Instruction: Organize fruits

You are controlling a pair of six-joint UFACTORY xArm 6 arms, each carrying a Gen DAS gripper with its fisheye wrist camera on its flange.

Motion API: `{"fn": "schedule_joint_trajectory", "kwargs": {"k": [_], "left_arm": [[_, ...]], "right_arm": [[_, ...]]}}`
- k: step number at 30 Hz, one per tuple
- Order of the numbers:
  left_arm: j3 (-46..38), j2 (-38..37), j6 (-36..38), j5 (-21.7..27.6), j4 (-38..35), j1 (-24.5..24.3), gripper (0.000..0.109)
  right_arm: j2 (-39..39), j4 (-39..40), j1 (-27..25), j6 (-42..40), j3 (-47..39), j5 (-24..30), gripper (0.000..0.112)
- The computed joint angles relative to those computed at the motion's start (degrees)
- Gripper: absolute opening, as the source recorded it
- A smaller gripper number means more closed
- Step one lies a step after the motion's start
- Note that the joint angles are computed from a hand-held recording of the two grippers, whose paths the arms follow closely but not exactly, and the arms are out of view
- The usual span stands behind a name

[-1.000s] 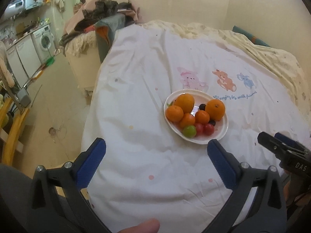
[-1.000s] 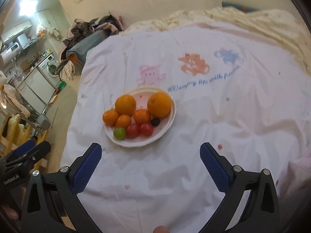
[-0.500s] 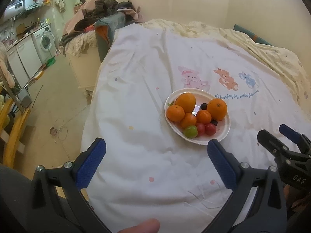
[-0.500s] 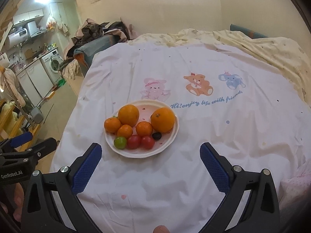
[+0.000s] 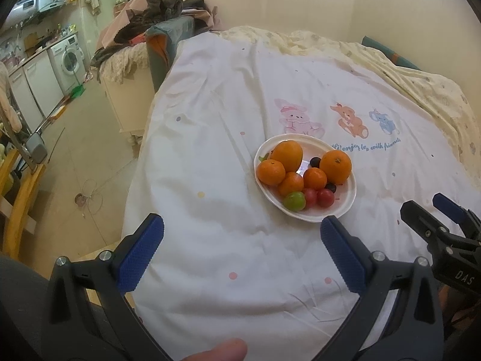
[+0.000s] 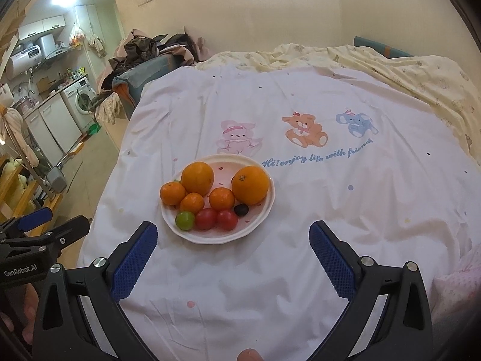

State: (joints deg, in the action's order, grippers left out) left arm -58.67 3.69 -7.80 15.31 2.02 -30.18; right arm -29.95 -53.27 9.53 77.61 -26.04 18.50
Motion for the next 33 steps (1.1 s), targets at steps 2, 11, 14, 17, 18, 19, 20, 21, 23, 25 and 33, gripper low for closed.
{"fn": "schedule_joint_trajectory", "kwargs": {"k": [2,11,14,17,18,19,20,21,23,25,33], "left_arm": [[0.01,-0.01,0.16,-0.06,-0.25,0.02,0.103],[-0.01,-0.02,0.27,0.07,-0.33,0.05,0.103],[-0.03,-0.01,0.23,0.15,-0.2,0.07,0.103],[-0.08,0.05,0.37,0.19,-0.46,0.17,0.103],[-0.08,0.03,0.57,0.27,-0.72,0.21,0.103],[-0.03,0.05,0.62,0.24,-0.79,0.28,0.103],[-0.01,0.07,0.62,0.14,-0.77,0.3,0.103],[0.0,0.06,0.86,0.18,-1.05,0.33,0.103],[-0.12,0.11,1.5,0.41,-1.73,0.29,0.103],[-0.11,0.15,1.51,0.47,-1.75,0.35,0.103],[-0.01,0.18,1.62,0.37,-1.93,0.41,0.103]], "right_arm": [[0.01,-0.17,0.02,0.07,-0.04,0.11,0.103],[-0.36,-0.47,0.34,0.41,-0.01,0.36,0.103],[-0.36,-0.56,0.35,0.57,-0.04,0.34,0.103],[-0.35,-0.48,0.32,0.48,0.0,0.3,0.103],[-0.32,-0.44,0.36,0.47,-0.03,0.32,0.103],[-0.33,-0.49,0.42,0.53,-0.06,0.42,0.103],[-0.33,-0.45,0.36,0.42,-0.03,0.37,0.103],[-0.33,-0.31,0.33,0.3,0.0,0.31,0.103],[-0.38,-0.49,0.36,0.49,-0.02,0.45,0.103],[-0.31,-0.61,0.36,0.69,-0.07,0.32,0.103],[-0.76,0.07,0.51,-0.08,0.06,0.73,0.103]]}}
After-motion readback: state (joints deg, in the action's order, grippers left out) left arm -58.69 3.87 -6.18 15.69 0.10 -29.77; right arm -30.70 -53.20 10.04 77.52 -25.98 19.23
